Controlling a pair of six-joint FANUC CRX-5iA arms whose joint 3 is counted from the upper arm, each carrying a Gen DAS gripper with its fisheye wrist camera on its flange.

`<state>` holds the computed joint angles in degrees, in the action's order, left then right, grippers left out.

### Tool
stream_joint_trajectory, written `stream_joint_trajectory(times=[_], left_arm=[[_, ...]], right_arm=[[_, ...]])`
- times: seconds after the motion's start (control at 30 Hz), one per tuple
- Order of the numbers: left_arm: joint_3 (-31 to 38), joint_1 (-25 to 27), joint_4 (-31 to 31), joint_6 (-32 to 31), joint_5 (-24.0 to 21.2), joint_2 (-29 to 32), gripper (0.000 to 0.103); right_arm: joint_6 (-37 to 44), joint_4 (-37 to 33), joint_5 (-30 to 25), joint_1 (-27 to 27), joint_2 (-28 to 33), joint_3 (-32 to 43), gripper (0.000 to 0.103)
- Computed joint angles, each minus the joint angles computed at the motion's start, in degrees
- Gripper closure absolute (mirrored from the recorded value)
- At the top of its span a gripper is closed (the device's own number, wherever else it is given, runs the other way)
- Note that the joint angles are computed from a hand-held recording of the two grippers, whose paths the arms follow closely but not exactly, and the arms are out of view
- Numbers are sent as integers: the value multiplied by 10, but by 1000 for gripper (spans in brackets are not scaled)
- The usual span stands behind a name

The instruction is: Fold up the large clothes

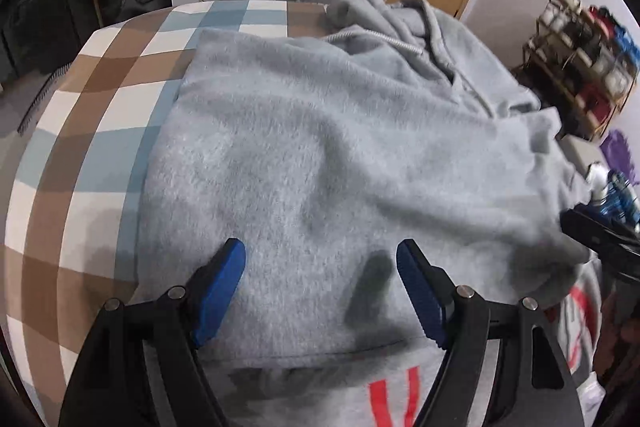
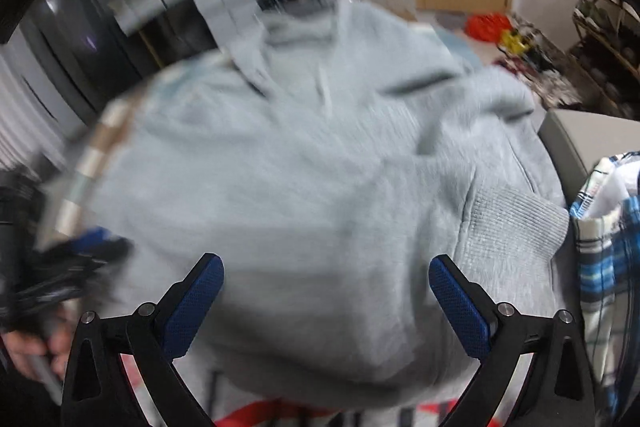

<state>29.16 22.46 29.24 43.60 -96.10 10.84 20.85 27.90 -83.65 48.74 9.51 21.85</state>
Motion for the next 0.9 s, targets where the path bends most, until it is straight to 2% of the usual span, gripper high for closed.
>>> stream_joint_trajectory(times=[0.07,0.23,0.4,0.5,0.6,0.67,0.77,0.8,0.87,0.9], left_arm=[[0,2,3,1,2,0,29],[5,0,-30,-21,-2,-7,29],[-17,-4,-48,-46,18,-25,29],[-22,1,-44,-45,25,-33,29],[-38,10,-30,-66,41,-52,29],[-51,20,-9,-75,60,-67,29],[-64,46,43,-79,68,-84,29],[-68,55,62,-79,68,-90,29],[-86,75,100,-90,77,-108,29],[-101,85,121,-101,89,-122,29]], right_arm=[[15,-14,-16,-10,10,5,0],[23,-48,-17,-27,18,7,0],[45,-21,-67,-10,53,37,0],[18,-13,-43,-6,34,15,0],[-66,56,112,19,-60,-110,1],[-166,172,214,48,-128,-214,0],[-335,365,319,64,-197,-330,0],[-375,405,339,61,-208,-348,0],[-515,534,407,41,-238,-398,0],[-557,572,429,26,-237,-400,0]])
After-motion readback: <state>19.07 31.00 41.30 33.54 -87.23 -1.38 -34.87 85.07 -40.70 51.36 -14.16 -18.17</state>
